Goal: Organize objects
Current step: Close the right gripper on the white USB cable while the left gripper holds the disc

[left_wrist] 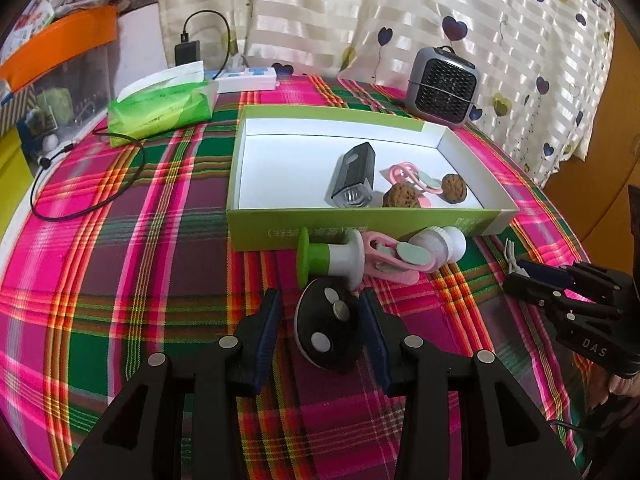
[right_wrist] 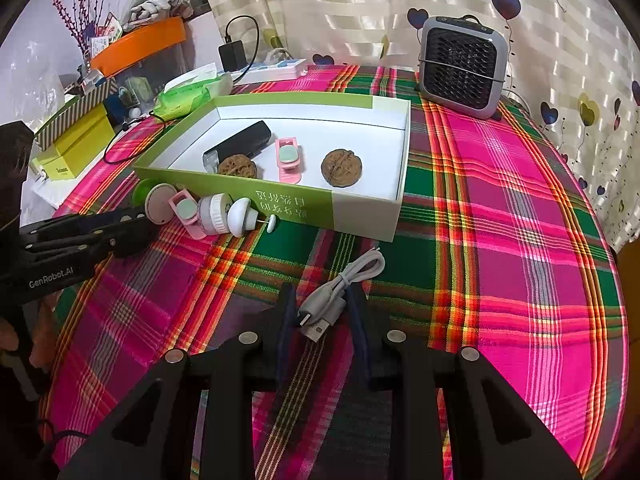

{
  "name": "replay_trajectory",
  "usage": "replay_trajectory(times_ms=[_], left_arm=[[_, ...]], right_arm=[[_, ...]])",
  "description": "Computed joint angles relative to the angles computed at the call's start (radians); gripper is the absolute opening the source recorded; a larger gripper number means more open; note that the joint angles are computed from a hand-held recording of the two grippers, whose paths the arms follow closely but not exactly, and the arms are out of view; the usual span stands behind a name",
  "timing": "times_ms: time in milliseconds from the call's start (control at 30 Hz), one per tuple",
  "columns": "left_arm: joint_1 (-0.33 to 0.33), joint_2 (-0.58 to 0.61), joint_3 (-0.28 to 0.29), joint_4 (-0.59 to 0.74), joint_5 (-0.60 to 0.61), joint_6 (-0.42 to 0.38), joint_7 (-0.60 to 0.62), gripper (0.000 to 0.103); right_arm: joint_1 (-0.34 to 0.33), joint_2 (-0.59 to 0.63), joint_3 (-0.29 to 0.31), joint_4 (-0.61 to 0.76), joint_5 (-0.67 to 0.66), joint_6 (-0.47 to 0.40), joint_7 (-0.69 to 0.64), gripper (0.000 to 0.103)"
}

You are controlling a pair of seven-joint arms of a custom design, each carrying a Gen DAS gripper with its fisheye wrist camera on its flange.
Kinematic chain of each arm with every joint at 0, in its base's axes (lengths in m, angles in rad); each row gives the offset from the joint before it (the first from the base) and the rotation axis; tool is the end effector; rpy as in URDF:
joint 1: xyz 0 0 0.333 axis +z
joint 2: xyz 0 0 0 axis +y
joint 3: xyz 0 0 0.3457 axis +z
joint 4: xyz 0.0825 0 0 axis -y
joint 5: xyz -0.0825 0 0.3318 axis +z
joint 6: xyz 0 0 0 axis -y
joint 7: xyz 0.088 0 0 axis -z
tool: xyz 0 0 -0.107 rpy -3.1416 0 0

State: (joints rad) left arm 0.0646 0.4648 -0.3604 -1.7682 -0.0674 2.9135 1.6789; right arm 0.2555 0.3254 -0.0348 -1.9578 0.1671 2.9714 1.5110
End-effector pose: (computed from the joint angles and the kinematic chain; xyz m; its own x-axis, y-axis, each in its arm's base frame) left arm 0.6571 -0.1507 0.4536 -0.2953 -0.9448 0.1421 -0.7492 0.1367 -0.6481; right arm 0.6157 0.1290 0.4525 0.1583 -0.9844 -0.0773 -0.7710 -0.0743 -0.6324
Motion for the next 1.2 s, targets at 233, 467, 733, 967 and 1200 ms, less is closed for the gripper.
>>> replay_trajectory(times_ms=[233,467,733,967,1200], left_arm=[[0.026,-0.02,-0.036,-0.04,-0.015,0.031,0.031,0.024],[0.055,-0.042,-0.075,-0.082,-0.046,0.06,0.069,0.024],[0.075,-0.064,-0.106,-0.121,-0.073,0.085,0.095,0.024],[0.079,-0.064,-0.115,-0.122,-0.085,0.082,0.105,0.024],[0.082,-0.064,-0.12,-0.122,-0.099,0.079,0.118,0.024]], right_arm=[[0.011,-0.007,-0.008,-0.01,-0.015,0.012,0.004,0.027],[-0.016,-0.029,0.034,-0.046,0.029,0.046,-0.041,0.026],[-0.008,-0.043,0.041,-0.068,0.054,0.056,-0.076,0.01],[0.014,-0.05,0.01,-0.078,0.035,0.054,-0.049,0.01],[0.054,-0.049,-0.038,-0.077,-0.047,0.048,0.008,0.01]])
